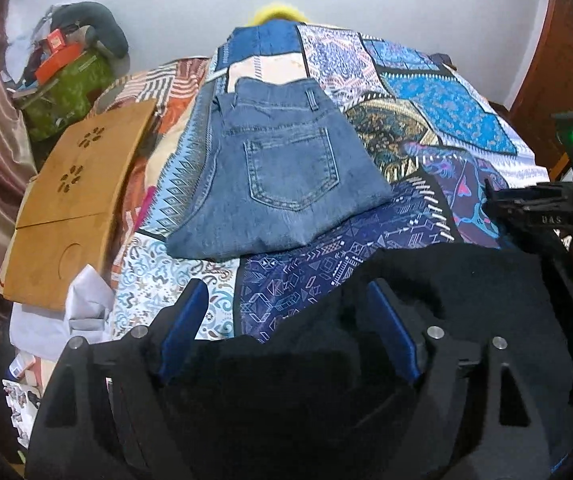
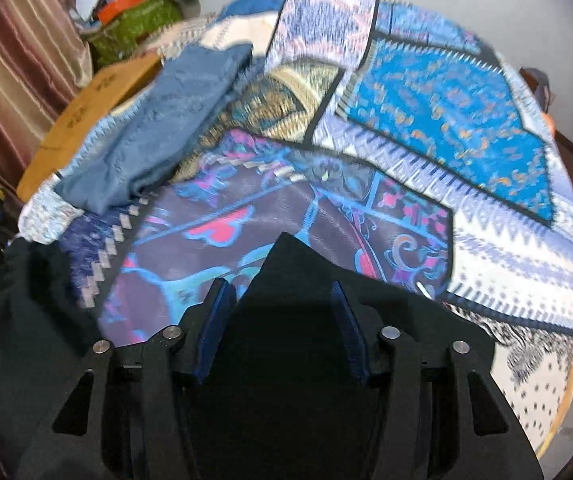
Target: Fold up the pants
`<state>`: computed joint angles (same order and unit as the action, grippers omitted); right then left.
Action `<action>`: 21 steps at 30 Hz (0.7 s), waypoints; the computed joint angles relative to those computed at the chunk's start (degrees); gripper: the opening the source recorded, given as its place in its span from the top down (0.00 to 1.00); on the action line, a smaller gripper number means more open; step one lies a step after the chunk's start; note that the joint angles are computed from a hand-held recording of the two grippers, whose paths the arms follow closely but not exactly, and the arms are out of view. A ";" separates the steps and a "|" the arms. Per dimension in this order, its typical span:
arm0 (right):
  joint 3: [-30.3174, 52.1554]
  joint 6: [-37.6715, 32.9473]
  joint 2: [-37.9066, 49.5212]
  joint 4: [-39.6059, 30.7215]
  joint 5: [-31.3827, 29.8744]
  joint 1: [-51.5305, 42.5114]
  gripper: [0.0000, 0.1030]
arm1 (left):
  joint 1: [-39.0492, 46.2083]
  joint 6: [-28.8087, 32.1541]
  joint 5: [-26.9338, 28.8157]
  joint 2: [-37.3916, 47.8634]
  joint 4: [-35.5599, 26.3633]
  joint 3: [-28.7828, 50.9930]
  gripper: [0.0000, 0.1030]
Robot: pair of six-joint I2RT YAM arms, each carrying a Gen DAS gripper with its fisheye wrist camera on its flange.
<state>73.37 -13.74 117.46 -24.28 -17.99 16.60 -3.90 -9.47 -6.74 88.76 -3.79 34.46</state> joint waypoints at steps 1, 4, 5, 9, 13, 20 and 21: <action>0.19 0.34 0.27 0.10 -0.65 -0.23 0.58 | -0.05 -0.01 0.06 0.73 0.36 0.06 0.21; -1.20 1.44 -0.65 1.47 -1.47 -1.21 0.82 | -0.47 -0.07 -0.23 1.37 0.78 -0.16 0.21; -1.44 1.41 -0.88 1.63 -1.21 -1.29 0.90 | -0.58 -0.14 -0.23 1.42 0.57 -0.11 0.21; -5.41 0.48 -5.46 3.32 -1.07 -3.01 0.94 | -1.67 -1.06 -0.29 -1.11 -1.62 -0.54 0.21; -9.29 0.08 -12.97 3.57 -3.46 -6.77 0.94 | -3.70 -1.94 -1.70 -6.06 -5.54 -1.34 0.21; -14.59 -5.25 -27.85 -1.15 -8.45 -18.12 0.94 | -9.15 -6.25 -3.46 -14.60 -12.50 -2.48 0.16; -16.21 -7.35 -30.97 -2.37 -9.18 -20.88 0.94 | -10.32 -7.02 -3.81 -15.45 -13.45 -2.48 0.16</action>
